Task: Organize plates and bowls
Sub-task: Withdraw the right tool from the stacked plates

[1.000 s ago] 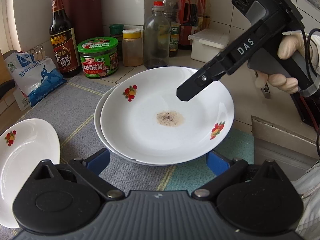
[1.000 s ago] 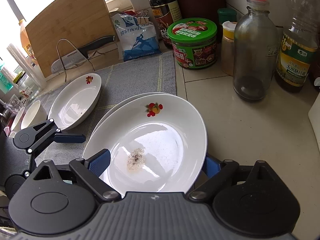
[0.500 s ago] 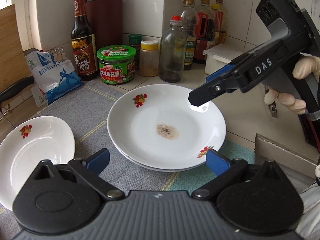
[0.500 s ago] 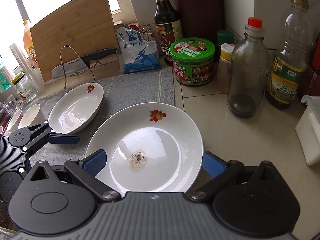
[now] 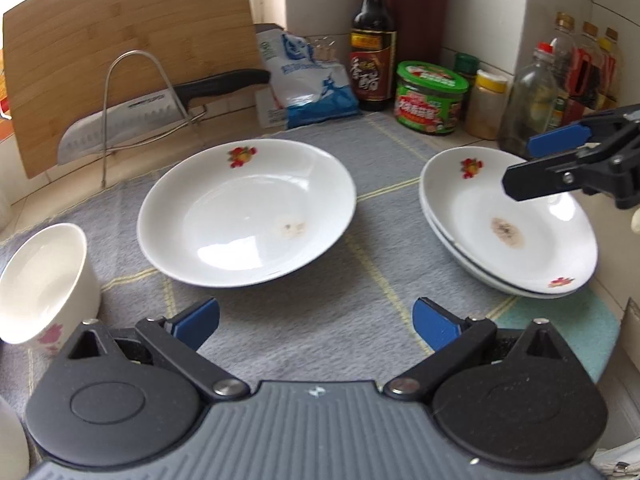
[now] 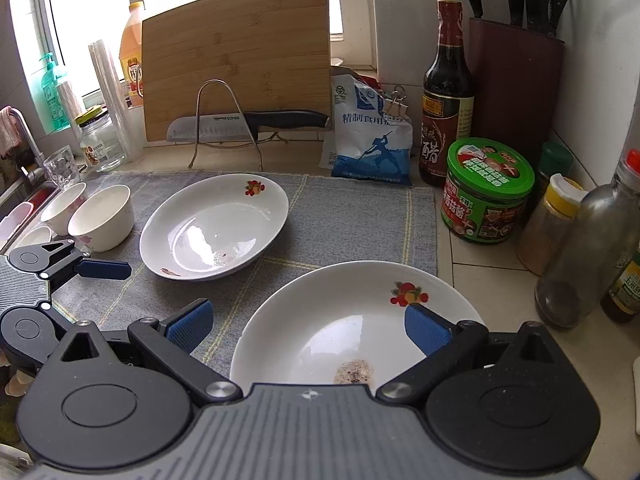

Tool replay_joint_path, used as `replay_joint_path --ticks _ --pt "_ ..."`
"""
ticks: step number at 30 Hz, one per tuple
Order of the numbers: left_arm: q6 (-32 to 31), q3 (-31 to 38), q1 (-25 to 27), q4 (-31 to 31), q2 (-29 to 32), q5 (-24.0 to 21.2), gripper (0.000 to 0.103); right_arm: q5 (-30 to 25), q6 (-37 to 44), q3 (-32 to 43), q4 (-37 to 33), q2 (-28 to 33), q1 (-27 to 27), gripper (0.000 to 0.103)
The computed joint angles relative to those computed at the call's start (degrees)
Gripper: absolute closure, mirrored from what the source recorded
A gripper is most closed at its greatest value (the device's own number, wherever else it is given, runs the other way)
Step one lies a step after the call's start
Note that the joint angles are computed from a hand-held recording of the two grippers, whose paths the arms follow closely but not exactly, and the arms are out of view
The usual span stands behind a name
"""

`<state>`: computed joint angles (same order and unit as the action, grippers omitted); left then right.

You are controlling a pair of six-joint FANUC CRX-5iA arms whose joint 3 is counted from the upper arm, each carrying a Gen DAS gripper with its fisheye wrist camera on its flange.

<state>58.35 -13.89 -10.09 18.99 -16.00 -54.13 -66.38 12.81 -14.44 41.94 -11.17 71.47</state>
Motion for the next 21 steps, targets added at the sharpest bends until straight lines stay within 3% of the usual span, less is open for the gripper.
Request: replay_joint_path --ticks 4,14,21 --pt "0.1 -0.2 1.8 -2.8 0.7 -0.4 0.001 -0.5 0.2 3.1 -1.2 3.4 -0.5 0.000" --pt "-9.8 -4.0 5.2 6.2 2.6 2.6 0.001 -4.0 3.2 11.2 -4.1 10.9 -0.6 0.000" --pt "-9.7 -3.1 4.2 6.9 4.8 5.5 0.000 -3.8 9.2 16.1 -7.5 14.5 -3.0 0.000"
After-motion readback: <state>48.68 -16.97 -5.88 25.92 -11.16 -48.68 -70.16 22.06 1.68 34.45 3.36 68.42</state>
